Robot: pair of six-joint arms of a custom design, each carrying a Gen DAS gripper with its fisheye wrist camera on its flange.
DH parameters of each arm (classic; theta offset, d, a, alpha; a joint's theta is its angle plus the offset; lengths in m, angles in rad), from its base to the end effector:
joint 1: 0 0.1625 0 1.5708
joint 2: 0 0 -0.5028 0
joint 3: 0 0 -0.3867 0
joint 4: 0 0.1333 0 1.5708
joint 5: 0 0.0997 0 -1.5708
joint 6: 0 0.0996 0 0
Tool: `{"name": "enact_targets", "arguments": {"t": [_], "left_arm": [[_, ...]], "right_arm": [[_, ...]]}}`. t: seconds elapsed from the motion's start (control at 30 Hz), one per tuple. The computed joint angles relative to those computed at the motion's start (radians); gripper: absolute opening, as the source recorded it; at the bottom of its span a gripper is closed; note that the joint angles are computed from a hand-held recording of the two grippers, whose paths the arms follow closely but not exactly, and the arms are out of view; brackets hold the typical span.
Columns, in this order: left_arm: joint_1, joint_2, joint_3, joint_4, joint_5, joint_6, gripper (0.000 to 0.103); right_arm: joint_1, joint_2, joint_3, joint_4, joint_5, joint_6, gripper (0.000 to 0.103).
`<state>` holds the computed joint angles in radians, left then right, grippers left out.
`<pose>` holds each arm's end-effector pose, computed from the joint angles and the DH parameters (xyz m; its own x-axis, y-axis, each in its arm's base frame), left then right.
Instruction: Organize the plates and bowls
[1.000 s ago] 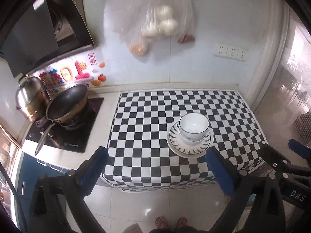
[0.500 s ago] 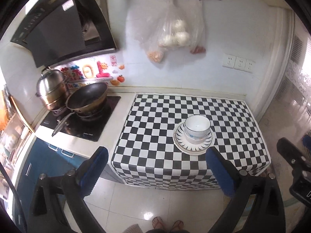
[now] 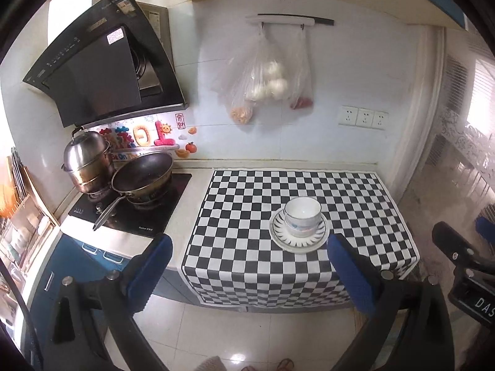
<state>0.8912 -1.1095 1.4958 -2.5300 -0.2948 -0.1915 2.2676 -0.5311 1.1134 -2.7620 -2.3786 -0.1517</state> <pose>-0.2505 -0.6737 0.4968 -0.6424 -0.3412 -0.6862 0.4134 0.5997 -0.6852 0.6103 -0.6337 0.2051 -0.7066 -0.2201 0.6725 -0.6406 0.6027 -0.4758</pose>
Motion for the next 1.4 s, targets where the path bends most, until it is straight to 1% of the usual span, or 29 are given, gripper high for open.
{"name": "enact_targets", "arguments": {"t": [0.13, 0.27, 0.37, 0.63, 0.9, 1.1, 1.4], "left_arm": [[-0.012, -0.028, 0.025, 0.028, 0.006, -0.010, 0.103], [-0.017, -0.044, 0.041, 0.012, 0.006, 0.013, 0.103], [-0.022, -0.056, 0.053, 0.019, 0.005, 0.009, 0.103], [-0.034, -0.072, 0.075, -0.013, 0.008, 0.034, 0.103], [-0.034, -0.076, 0.074, 0.004, 0.008, 0.022, 0.103], [-0.035, -0.080, 0.077, 0.005, 0.012, 0.022, 0.103], [-0.027, -0.073, 0.071, -0.043, 0.010, 0.081, 0.103]], "right_arm": [[0.014, -0.015, 0.028, -0.009, -0.005, 0.027, 0.103], [0.025, -0.026, 0.050, -0.026, -0.011, 0.047, 0.103], [0.033, -0.032, 0.065, -0.033, -0.016, 0.059, 0.103], [0.050, -0.033, 0.080, -0.050, -0.045, 0.052, 0.103], [0.058, -0.025, 0.072, -0.031, -0.056, 0.063, 0.103], [0.059, -0.020, 0.072, -0.048, -0.073, 0.055, 0.103], [0.057, -0.008, 0.053, -0.034, -0.083, 0.062, 0.103]]}}
